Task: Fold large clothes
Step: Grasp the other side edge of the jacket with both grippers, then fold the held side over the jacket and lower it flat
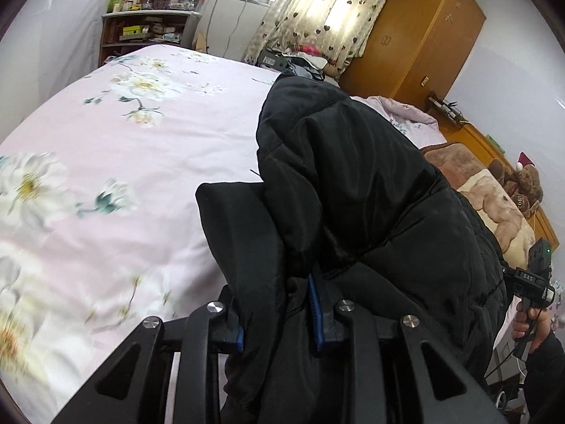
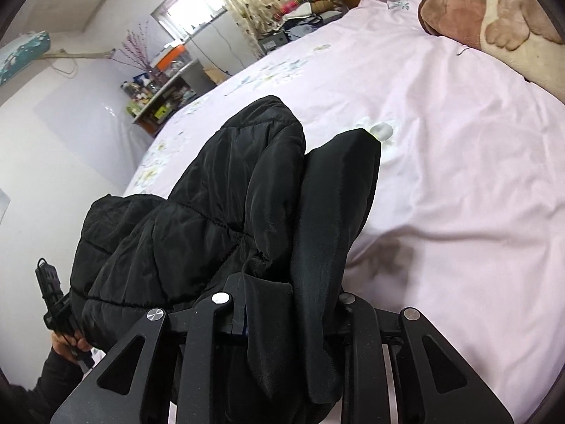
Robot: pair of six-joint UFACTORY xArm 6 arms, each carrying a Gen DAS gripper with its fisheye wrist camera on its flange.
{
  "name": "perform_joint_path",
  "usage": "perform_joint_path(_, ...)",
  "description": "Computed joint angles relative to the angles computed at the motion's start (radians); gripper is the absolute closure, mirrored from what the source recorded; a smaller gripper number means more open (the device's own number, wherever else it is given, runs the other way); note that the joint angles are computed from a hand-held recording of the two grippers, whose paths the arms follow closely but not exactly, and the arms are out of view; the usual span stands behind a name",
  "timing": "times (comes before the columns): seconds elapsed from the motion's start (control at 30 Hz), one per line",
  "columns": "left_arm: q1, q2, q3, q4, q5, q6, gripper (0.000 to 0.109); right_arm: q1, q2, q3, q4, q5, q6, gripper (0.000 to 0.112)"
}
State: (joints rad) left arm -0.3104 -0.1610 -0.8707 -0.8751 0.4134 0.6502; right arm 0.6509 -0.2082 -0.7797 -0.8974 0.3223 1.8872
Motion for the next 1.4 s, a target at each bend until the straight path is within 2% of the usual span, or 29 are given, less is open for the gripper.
perform_joint_path(0.1, 0.007, -0.040, 0.028, 0.019, 0.008, -0.016, 0.081, 0.031, -0.019, 0.008, -0.005, 0.017, 0.020, 0.087)
perform_joint_path(0.27, 0.011, -0.065, 0.035, 0.030, 0.010, -0.024, 0.081, 0.037, 0.055, -0.087, 0.037, 0.024, -0.039, 0.087)
perform_joint_path(0.57, 0.048, 0.013, -0.061, -0.017, 0.017, 0.037, 0.081, 0.001, 0.127, -0.171, 0.031, 0.000, -0.092, 0.087)
perform_joint_path(0.87, 0.078, 0.256, -0.340, -0.024, 0.014, 0.055, 0.081, -0.105, 0.339, -0.398, 0.097, -0.063, -0.266, 0.087)
perform_joint_path(1.27, 0.109, 0.686, -0.873, 0.121, 0.057, -0.045, 0.080, -0.214, 0.692, -0.787, 0.260, -0.126, -0.522, 0.087)
perform_joint_path(1.4, 0.111, 0.837, -1.019, 0.219, 0.076, -0.124, 0.079, -0.229, 0.797, -0.872, 0.330, -0.130, -0.583, 0.086)
